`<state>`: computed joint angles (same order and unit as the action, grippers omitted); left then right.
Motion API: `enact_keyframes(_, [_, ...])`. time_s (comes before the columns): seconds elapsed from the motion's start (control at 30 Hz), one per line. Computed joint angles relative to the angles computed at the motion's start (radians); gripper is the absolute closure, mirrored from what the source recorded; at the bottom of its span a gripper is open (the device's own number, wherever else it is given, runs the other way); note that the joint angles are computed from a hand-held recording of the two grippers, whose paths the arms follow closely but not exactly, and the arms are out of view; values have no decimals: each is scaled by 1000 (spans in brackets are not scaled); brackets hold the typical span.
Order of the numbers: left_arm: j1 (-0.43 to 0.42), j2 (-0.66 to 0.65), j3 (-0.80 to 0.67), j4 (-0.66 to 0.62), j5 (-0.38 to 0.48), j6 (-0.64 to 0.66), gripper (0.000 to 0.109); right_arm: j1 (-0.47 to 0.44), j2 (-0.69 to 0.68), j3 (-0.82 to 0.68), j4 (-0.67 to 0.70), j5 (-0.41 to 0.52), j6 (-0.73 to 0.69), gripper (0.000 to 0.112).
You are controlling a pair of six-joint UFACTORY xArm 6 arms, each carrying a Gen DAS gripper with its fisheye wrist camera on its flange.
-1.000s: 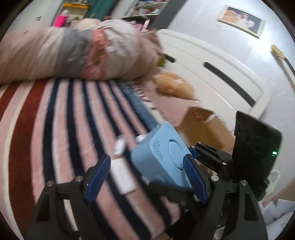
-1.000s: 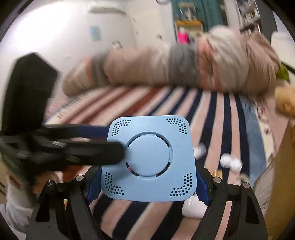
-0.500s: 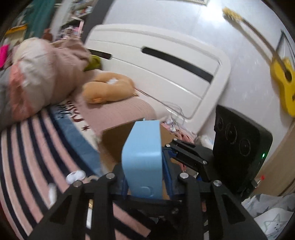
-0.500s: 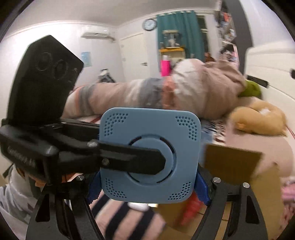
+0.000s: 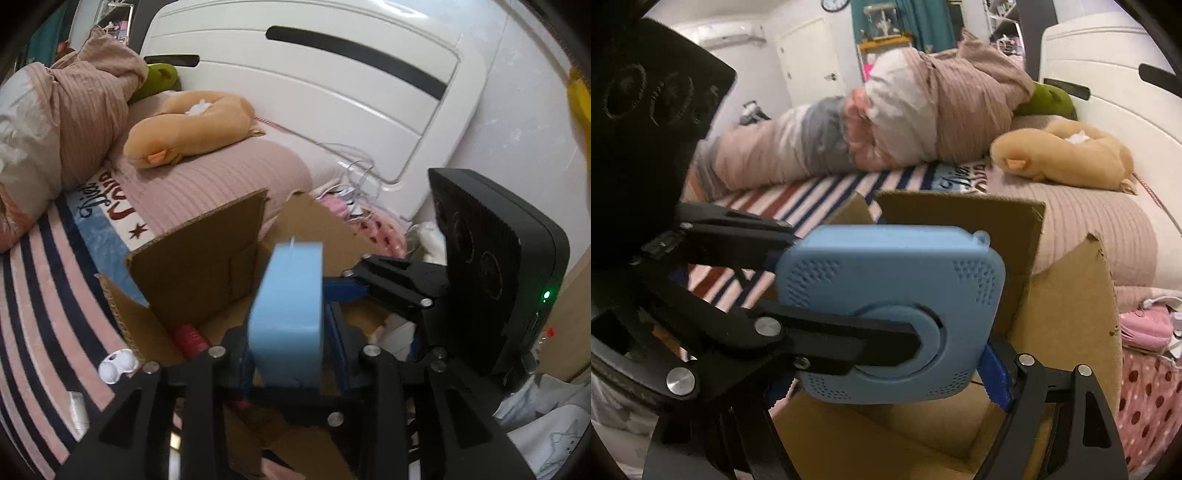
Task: Organize rigid objects
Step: 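Carry the blue device into the cardboard box and release it, then grasp the white power bank with the left gripper while the right grasps the earbuds case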
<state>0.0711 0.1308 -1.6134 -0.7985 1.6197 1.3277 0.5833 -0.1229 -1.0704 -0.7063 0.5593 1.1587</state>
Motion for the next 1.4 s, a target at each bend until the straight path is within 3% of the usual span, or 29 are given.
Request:
enact_keyframes(0.03, [-1,0,0,5,-11,-4,62,-1,3,-4,-7,16,7,25])
enact_keyframes(0.1, [2,3,-2,7,-22,-11,55,-7,1,3,-6,16,15,24])
enact_keyframes(0.23, [13,8,-10,-1,-40,-15,49,-5,-13,16,-3,7,24,22])
enact_keyframes(0.33, [45,19,-36,-25,-21,-23,49,12,-8,-7,-39,43,47,17])
enact_keyframes(0.47, [99,26,-65,-66,-21,-31,48,34,3,-42,-127,23,110,17])
enact_keyframes(0.6, [174,45,-97,-97,-78,-38,47,100,60,-147,-246,118,171,16])
enact_keyframes(0.77, [263,100,-135,-115,-155,-39,45,148,177,-292,-257,117,147,16])
enact_keyframes(0.9, [335,165,-170,-125,-198,-28,45,159,293,-408,-150,45,39,17])
enact_keyframes(1.0, [368,209,-175,-111,-253,-10,44,162,409,-514,-25,-2,-67,27])
enact_keyframes(1.07, [381,241,-181,-96,-273,-11,44,169,473,-572,57,13,-124,41])
enact_keyframes(1.13, [385,272,-175,-76,-297,-17,44,175,538,-632,133,51,-170,46])
enact_keyframes(1.27, [387,308,-144,-49,-280,-15,45,181,631,-676,231,109,-196,48])
enact_keyframes(1.4, [367,318,-94,-23,-287,-27,45,174,672,-661,223,157,-128,58])
